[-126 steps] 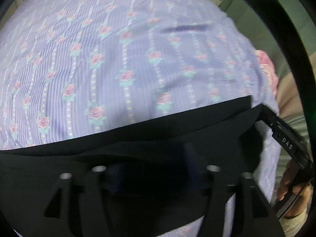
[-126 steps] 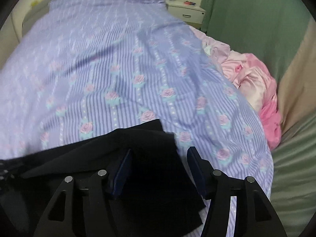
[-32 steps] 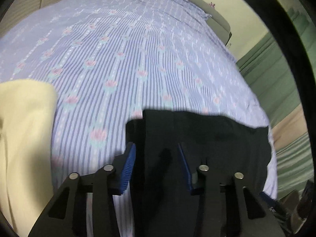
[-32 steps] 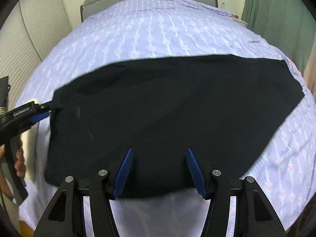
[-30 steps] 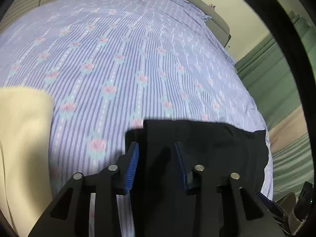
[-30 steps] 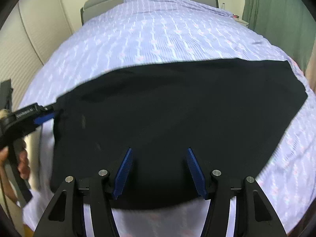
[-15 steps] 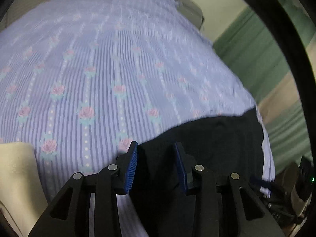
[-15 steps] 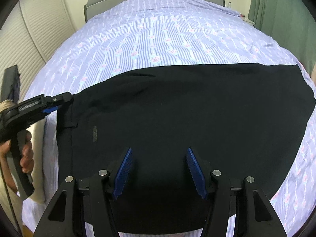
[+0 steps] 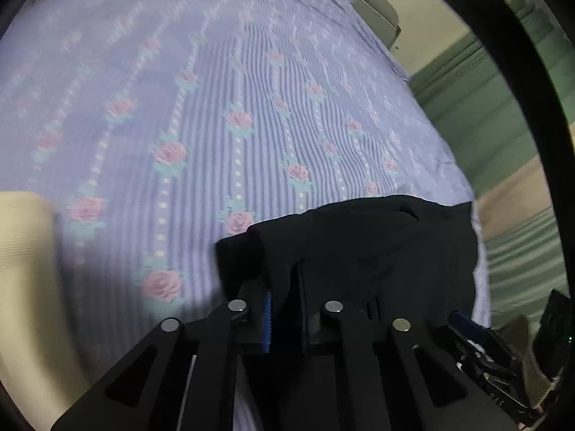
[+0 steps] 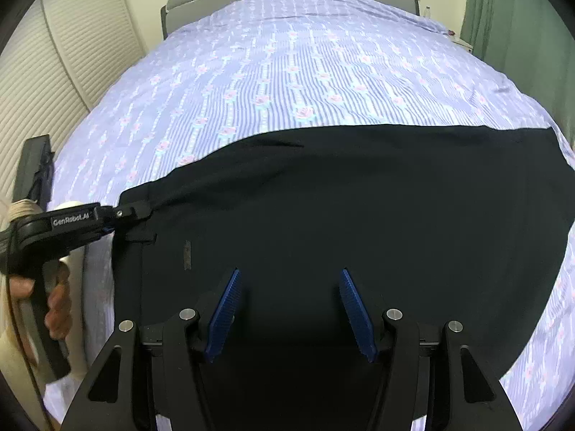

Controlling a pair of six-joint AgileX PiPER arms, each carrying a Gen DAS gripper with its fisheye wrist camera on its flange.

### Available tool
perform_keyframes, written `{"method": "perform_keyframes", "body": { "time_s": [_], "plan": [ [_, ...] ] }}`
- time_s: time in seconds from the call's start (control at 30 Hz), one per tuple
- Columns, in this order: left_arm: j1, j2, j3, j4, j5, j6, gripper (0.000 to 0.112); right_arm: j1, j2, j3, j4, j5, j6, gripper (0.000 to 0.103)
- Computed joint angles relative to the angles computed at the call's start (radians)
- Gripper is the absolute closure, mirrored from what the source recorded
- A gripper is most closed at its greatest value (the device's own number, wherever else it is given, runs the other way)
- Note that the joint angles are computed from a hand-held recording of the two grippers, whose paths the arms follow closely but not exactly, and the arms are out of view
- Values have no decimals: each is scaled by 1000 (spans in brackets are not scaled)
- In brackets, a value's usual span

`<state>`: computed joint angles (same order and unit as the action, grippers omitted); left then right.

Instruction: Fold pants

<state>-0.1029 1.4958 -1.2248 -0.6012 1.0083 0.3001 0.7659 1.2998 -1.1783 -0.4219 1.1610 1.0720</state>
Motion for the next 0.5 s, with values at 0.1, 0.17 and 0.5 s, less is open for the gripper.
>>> {"method": "perform_keyframes", "body": {
  "time_s": [0.1,0.17,0.5],
  "plan": [
    [1,-16,26,45,-54,-7,100,10,6,-9,-6,0,-8,45],
    [49,16,37,-35,-36,36,99,13,-2,1,-9,-7,-13,45],
    [-204,-188,17,548,-64,-444,52,67,-119,72,-60,52,38,45]
  ]
}}
